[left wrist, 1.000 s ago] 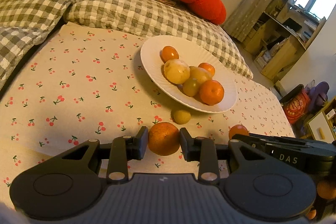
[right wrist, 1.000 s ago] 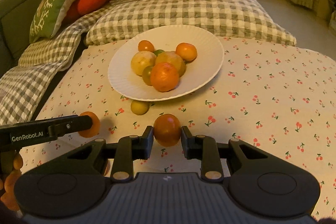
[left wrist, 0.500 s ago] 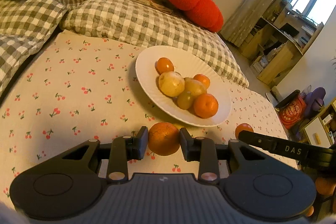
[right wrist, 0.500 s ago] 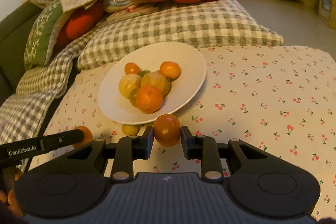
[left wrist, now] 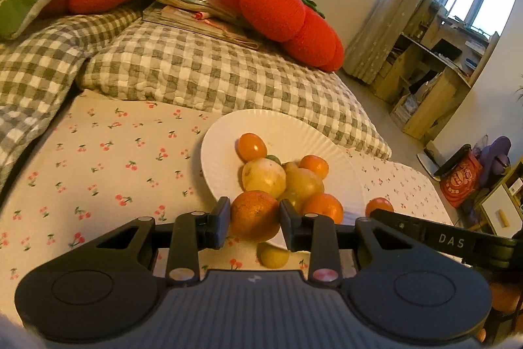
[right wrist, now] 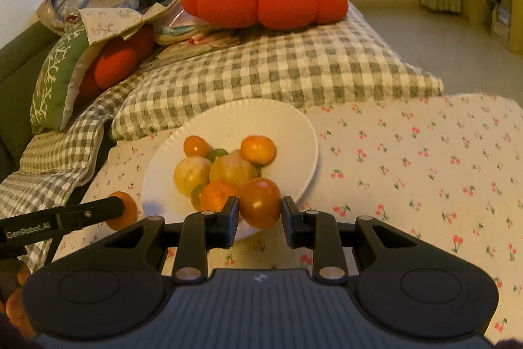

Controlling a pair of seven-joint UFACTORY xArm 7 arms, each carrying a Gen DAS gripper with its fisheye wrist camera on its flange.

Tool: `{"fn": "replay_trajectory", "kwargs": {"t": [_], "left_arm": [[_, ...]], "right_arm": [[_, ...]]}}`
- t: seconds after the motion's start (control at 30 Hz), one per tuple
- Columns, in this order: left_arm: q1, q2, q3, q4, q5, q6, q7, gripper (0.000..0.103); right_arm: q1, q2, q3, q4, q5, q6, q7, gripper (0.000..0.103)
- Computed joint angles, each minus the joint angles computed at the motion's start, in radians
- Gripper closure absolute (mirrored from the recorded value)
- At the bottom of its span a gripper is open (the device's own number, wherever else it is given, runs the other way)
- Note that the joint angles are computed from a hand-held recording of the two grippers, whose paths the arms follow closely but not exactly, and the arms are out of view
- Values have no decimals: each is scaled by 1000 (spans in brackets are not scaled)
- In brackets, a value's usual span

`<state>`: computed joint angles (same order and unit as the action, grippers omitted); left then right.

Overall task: Organize fruits
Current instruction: 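Carry both held fruits onto the white plate, then open both tools and pull them back from the plate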

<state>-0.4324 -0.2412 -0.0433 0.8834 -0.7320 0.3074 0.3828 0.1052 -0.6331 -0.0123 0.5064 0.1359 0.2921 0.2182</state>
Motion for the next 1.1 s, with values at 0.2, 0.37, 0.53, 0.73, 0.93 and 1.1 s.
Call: {"fn": "replay_trajectory", "kwargs": {"t": [0.2, 0.37, 0.53, 0.73, 0.93, 1.1], "left_arm": [[-25, 58, -1, 35, -75, -32, 95, 78], [-13, 96, -21, 53, -112, -41, 153, 78], [-2, 109, -42, 57, -135, -60, 197, 77], [5, 122, -56, 60, -145, -65, 228, 77], [6, 112, -55, 64, -175, -45, 252, 73], [9, 101, -53, 64, -183, -28, 248, 68]], "right_arm": [[19, 62, -22, 19, 18, -50, -10, 78], [5, 98, -6, 27, 15, -58, -4, 78], [-7, 112, 4, 26, 5, -82, 12, 78], [-5, 128, 0, 26, -1, -102, 22, 76], [-6, 129, 0, 28, 5, -103, 37, 73], [5, 121, -9, 27, 15, -103, 41, 69]]}}
